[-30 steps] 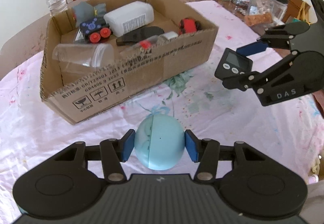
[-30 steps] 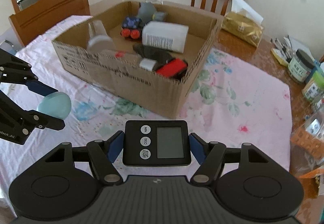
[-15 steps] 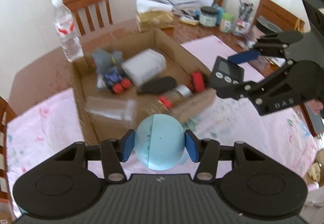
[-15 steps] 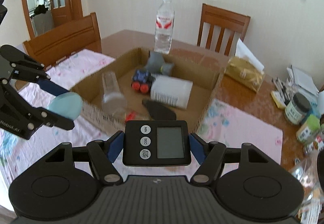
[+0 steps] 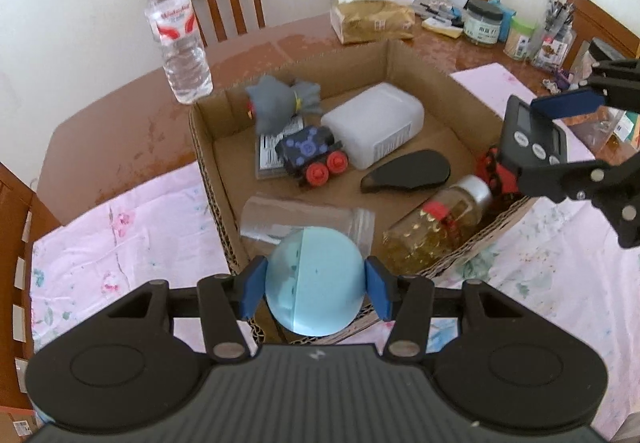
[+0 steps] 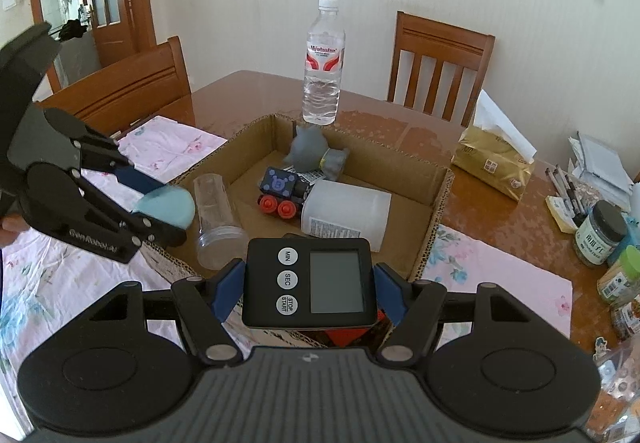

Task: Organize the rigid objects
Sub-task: 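Release the timer into the box with right gripper while left releases the blue case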

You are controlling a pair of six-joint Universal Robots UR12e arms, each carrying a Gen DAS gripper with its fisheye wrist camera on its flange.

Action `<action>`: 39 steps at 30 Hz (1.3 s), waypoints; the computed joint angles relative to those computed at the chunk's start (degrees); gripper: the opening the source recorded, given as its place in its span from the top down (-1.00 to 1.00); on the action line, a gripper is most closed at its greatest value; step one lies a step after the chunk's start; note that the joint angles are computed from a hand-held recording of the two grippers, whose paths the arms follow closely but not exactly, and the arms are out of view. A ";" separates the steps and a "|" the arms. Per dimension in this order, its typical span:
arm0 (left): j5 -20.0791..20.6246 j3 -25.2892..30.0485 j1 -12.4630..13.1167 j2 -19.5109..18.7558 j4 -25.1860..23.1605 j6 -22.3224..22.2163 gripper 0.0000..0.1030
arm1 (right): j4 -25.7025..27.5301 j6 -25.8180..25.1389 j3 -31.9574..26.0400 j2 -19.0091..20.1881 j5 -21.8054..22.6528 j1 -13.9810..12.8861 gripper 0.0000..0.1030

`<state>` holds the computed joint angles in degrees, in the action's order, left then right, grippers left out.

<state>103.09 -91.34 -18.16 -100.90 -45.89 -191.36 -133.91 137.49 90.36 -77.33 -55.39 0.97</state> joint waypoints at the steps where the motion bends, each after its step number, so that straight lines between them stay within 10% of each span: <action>1: -0.04 -0.07 0.05 -0.01 -0.21 -0.22 -0.01 | -0.06 0.20 -0.11 0.14 -0.24 0.16 -0.43; 6: 0.27 -0.76 0.16 0.24 1.15 -1.13 -0.19 | 0.40 1.02 -0.83 0.89 -1.19 0.84 -0.43; 8: 0.17 -1.15 0.20 0.47 2.49 -1.55 -0.79 | 0.52 1.31 -1.11 1.14 -1.52 1.07 -0.43; 10: 2.19 -1.62 -0.14 0.63 4.33 -3.35 -0.97 | 0.67 1.52 -1.42 1.41 -1.87 1.39 -0.43; 35: 14.50 -5.75 -3.13 3.46 11.67 -14.55 -0.97 | 1.92 7.26 -5.74 5.00 -6.94 5.67 -0.44; 39: 15.33 -5.92 -3.49 3.62 11.40 -15.67 -0.97 | 1.95 8.58 -5.73 5.15 -6.45 5.88 -0.85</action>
